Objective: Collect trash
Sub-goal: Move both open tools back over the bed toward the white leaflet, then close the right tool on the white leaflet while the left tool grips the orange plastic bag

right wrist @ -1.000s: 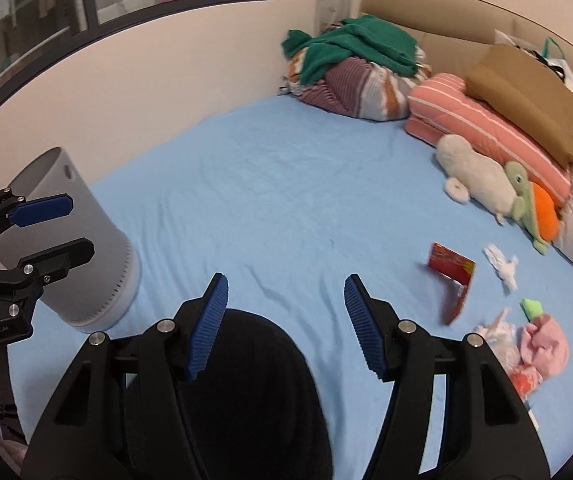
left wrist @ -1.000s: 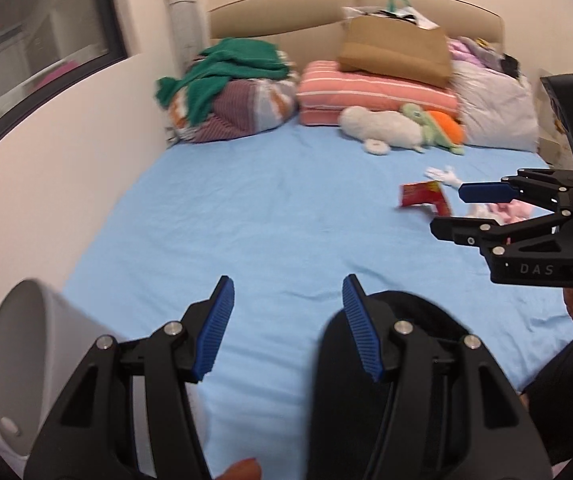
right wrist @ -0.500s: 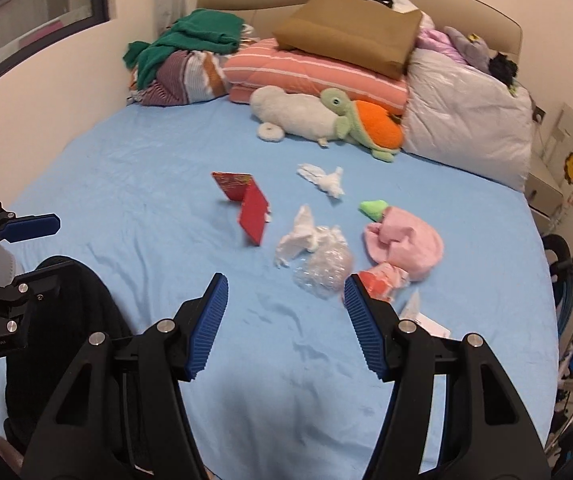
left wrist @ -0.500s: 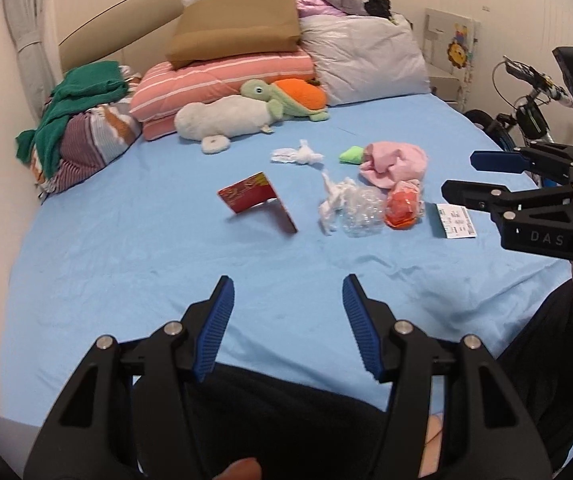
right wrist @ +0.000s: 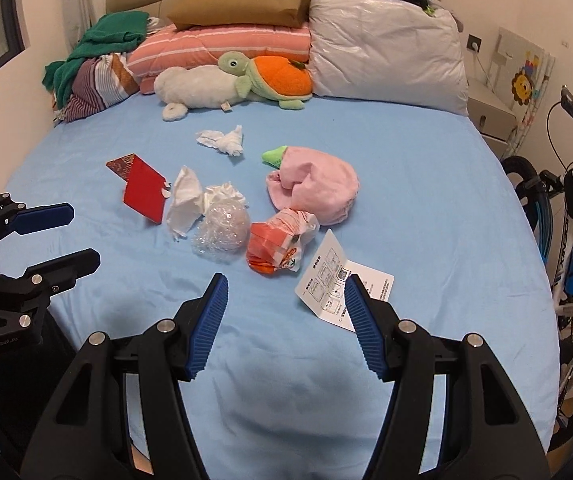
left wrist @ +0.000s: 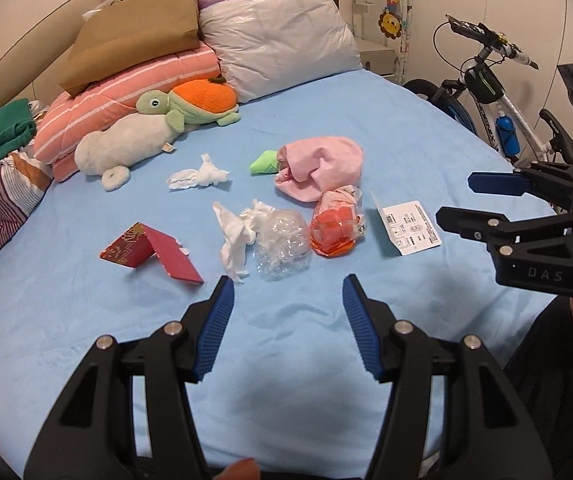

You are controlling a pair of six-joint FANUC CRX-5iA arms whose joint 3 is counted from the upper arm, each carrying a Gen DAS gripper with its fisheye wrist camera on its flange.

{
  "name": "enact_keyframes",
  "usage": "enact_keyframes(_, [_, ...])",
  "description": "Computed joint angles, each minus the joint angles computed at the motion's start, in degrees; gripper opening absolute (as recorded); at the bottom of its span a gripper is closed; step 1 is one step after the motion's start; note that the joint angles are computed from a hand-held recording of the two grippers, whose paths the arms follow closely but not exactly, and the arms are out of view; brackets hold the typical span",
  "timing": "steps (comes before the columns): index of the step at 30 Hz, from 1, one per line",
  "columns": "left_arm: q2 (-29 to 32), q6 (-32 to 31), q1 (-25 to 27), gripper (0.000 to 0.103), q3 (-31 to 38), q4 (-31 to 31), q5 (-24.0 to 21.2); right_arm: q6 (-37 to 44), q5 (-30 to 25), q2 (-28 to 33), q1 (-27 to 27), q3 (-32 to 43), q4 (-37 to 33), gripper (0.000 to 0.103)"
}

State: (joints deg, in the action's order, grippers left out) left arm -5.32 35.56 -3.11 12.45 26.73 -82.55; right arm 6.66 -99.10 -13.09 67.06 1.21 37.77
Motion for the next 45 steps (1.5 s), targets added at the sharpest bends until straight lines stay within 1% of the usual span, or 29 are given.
enact_keyframes(2, [1.3, 1.2, -1.3, 0.057, 0.3, -1.0, 0.8, -0.7, 1.0, -0.9, -1.1, -1.5, -1.0, 0.059])
enact_keyframes(5, [2.6, 2.6, -1.9, 0.057, 0.4, -2.2, 2.4, -0.8, 2.8, -1.4, -3.1, -3.2, -2.8, 0.058])
enact_keyframes(8, [3.8, 4.6, -1.8, 0.057, 0.6, -4.0, 4.5, 0.6, 4.2, -1.5, -5.2, -4.3, -5.0, 0.058])
enact_keyframes(10, [4.8, 6.1, -1.3, 0.057, 1.1, -5.3, 5.2, 1.8, 4.8, -1.3, -6.5, -4.7, -6.2, 0.058])
enact_keyframes(17, [8.9, 9.4, -0.1, 0.057, 4.0, -8.8, 7.0, 5.5, 6.7, 0.2, -11.1, -5.5, -10.7, 0.058])
enact_keyframes(20, [10.4, 11.1, -0.3, 0.057, 5.3, -9.7, 6.4, 6.8, 6.8, 0.9, -12.0, -5.4, -12.2, 0.058])
enact_keyframes(22, [10.6, 10.5, -0.6, 0.057, 5.1, -9.5, 6.1, 7.1, 6.9, 1.2, -12.4, -5.5, -12.6, 0.058])
enact_keyframes(24, [10.0, 8.9, -1.5, 0.057, 4.0, -9.6, 6.7, 7.1, 6.9, 1.3, -12.8, -5.7, -13.0, 0.058])
enact_keyframes(30, [9.4, 5.1, -5.4, 0.057, 1.7, -8.2, 6.3, 7.6, 6.8, 1.9, -14.7, -6.2, -15.3, 0.058])
enact_keyframes(35, [9.1, 3.1, -8.9, 0.057, -0.2, -5.5, 7.9, 5.6, 6.6, 1.1, -15.1, -7.4, -15.0, 0.058])
enact_keyframes(40, [9.9, 2.3, -12.3, 0.057, -1.1, -4.0, 8.5, 4.7, 6.9, 0.0, -15.8, -8.5, -15.6, 0.051])
enact_keyframes(43, [10.4, 1.9, -13.9, 0.057, -1.4, -4.1, 8.8, 5.0, 7.4, -0.4, -16.5, -8.7, -16.6, 0.044])
enact_keyframes(45, [11.0, 2.0, -14.8, 0.057, -1.4, -4.4, 9.2, 5.2, 7.6, -0.5, -17.0, -8.8, -17.3, 0.036])
